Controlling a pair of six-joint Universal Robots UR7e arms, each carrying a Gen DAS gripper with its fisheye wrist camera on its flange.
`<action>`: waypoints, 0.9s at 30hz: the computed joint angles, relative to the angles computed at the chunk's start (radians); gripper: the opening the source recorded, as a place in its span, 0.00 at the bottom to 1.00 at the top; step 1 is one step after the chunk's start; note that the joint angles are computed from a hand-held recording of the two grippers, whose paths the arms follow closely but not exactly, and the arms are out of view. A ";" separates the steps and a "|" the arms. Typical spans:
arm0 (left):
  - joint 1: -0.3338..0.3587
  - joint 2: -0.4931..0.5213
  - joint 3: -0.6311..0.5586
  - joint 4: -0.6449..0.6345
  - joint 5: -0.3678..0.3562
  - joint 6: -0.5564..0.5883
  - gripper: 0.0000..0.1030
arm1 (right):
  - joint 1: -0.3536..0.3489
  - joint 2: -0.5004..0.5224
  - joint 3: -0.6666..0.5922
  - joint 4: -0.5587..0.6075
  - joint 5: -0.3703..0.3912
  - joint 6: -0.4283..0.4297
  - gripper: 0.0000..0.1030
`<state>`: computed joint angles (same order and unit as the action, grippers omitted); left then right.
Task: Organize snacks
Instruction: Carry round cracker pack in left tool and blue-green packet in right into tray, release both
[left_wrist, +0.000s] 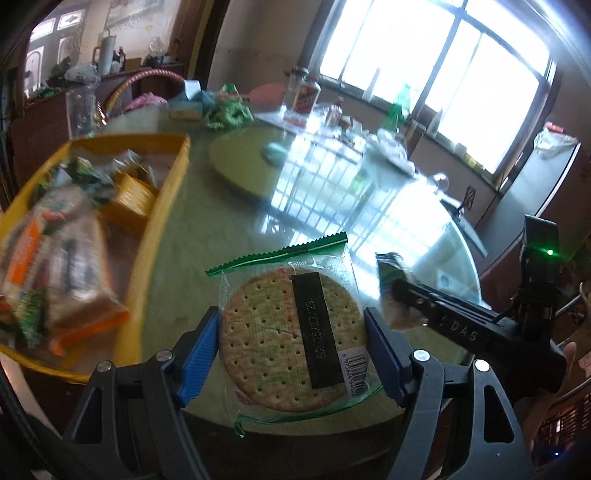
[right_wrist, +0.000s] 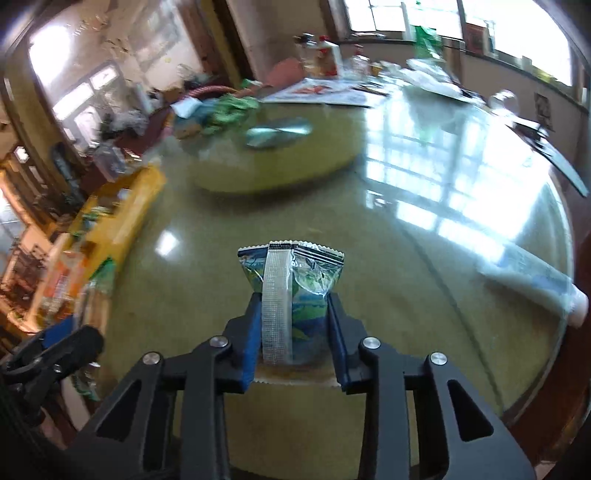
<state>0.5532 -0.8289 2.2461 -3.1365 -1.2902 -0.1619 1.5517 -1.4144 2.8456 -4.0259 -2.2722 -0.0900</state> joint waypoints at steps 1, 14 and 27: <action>0.001 -0.022 0.009 -0.006 0.004 0.003 0.73 | 0.031 0.011 -0.014 0.009 -0.010 0.005 0.33; 0.158 -0.177 -0.088 0.081 0.137 0.118 0.73 | 0.273 0.183 -0.397 0.377 0.053 -0.059 0.33; 0.254 -0.032 -0.272 0.133 0.222 0.183 0.73 | 0.179 0.345 -0.766 0.679 0.097 -0.033 0.33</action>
<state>0.8071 -0.8608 1.9742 -3.0035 -1.0686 0.0211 1.7303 -1.0698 2.0796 -3.3467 -2.1748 -0.1230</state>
